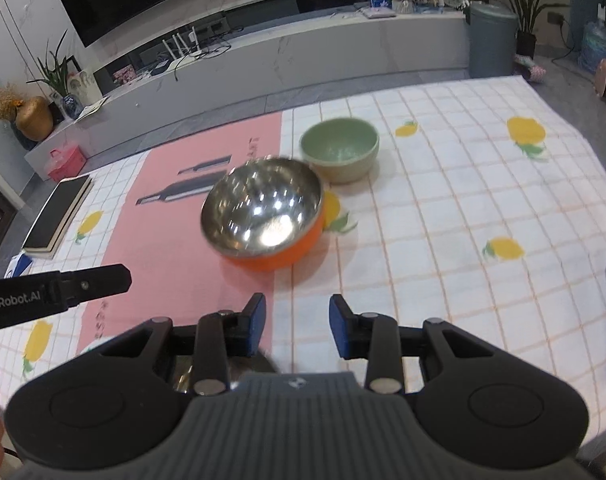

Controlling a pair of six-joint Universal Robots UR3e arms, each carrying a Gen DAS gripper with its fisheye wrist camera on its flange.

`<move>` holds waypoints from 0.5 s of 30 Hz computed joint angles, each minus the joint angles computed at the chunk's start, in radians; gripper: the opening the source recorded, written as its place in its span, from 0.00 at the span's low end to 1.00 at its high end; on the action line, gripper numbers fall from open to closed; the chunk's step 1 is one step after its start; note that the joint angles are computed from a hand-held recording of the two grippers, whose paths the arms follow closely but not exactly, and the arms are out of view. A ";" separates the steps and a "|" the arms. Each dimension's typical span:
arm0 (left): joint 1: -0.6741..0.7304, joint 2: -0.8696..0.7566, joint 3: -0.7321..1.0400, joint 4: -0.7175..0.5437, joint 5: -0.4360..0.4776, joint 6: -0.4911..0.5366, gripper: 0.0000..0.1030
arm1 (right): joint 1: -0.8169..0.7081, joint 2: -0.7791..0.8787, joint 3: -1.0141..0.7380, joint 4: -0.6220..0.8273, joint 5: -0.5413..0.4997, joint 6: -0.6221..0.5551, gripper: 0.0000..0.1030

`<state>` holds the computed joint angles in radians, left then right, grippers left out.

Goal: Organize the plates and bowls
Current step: 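Move the left gripper to the orange steel bowl rim and close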

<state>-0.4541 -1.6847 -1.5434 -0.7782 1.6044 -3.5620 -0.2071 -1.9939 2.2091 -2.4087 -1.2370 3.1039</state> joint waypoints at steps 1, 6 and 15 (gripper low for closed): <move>0.005 -0.019 0.021 -0.002 -0.004 0.012 0.30 | 0.002 0.026 -0.013 -0.016 0.003 0.005 0.33; 0.028 -0.127 0.136 -0.027 -0.020 0.066 0.35 | 0.038 0.177 -0.094 -0.097 -0.027 0.034 0.33; 0.064 -0.289 0.271 -0.034 -0.025 0.116 0.35 | 0.083 0.423 -0.239 -0.173 -0.077 0.102 0.33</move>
